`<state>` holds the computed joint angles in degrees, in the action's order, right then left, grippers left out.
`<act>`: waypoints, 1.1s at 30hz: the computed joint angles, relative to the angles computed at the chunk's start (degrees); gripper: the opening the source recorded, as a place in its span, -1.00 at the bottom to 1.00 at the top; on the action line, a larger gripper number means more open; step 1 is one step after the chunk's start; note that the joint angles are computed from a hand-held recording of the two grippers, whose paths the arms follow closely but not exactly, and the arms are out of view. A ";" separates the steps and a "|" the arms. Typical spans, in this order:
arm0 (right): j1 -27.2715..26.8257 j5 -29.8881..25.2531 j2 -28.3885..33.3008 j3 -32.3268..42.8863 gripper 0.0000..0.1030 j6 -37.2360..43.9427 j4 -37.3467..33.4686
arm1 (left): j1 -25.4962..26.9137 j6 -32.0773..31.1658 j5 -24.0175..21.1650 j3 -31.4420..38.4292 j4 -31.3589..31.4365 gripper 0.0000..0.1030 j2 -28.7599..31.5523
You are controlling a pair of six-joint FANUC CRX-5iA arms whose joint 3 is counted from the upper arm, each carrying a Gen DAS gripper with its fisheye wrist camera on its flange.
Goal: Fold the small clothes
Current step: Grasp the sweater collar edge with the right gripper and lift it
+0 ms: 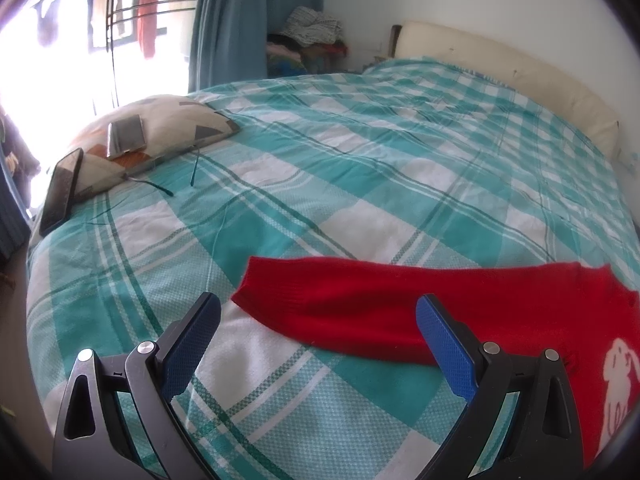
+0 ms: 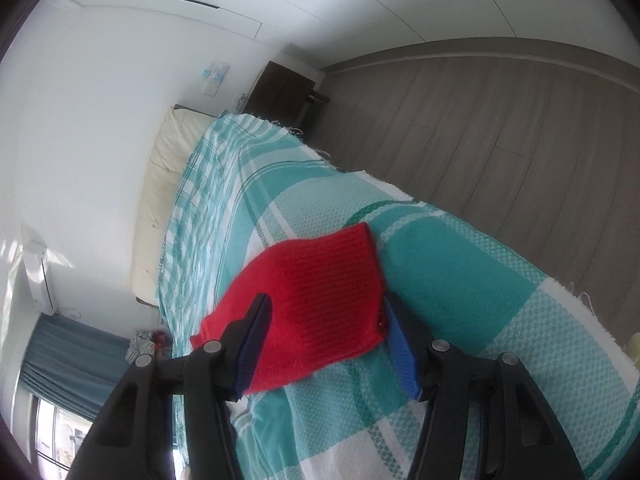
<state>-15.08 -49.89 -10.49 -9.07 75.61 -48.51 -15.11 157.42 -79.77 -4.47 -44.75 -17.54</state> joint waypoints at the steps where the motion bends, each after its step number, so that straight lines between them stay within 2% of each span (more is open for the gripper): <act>1: -0.80 -0.59 0.52 0.33 0.11 1.15 -1.85 | -0.25 -0.30 -0.16 0.21 -0.27 0.92 0.28; 2: -2.12 -1.92 1.60 1.41 0.11 2.27 -3.54 | -0.47 -0.55 -0.31 0.40 -0.43 0.92 0.55; 4: -2.42 -3.97 2.82 2.95 -0.27 2.25 -2.68 | -0.62 -1.09 -0.40 0.63 -0.44 0.92 0.92; 5: -0.89 -3.88 2.66 3.16 -0.86 -0.25 1.26 | -0.69 -1.28 -0.44 0.70 -0.46 0.92 1.01; 6: -0.34 -3.83 2.37 3.39 -0.91 -1.55 3.34 | -0.79 -1.39 -0.49 0.74 -0.56 0.92 1.03; 9: 4.42 -0.06 -0.58 3.13 -0.91 -6.25 11.60 | -1.12 -1.26 -0.56 0.85 -0.98 0.92 0.86; 10: 5.73 0.57 -1.36 3.86 -0.91 -6.18 12.36 | -1.04 -1.28 -0.34 0.86 -0.93 0.92 0.77; 12: 6.44 0.05 -1.75 7.00 -0.91 -3.26 9.12 | -0.90 -1.27 0.26 0.74 -0.65 0.92 0.36; 16: 13.93 -0.04 -0.25 15.57 -0.91 -1.20 9.79 | -1.07 -1.14 1.06 0.73 -0.55 0.92 -0.22; 24: 36.91 0.82 10.42 30.55 -0.91 -2.58 20.49 | 0.56 -2.14 2.76 0.27 1.72 0.92 -0.83; 30: 46.07 -1.71 20.40 37.60 -0.91 -2.60 22.03 | -1.52 -2.69 2.11 1.01 -0.46 0.92 -0.06; 32: 46.41 -2.72 23.12 38.68 -0.80 -1.72 18.26 | -1.84 -3.86 2.47 1.23 -0.32 0.92 0.33; 33: 45.57 -4.16 24.59 39.53 -0.48 -0.84 14.12 | -1.67 -4.56 2.80 1.26 0.10 0.92 0.54</act>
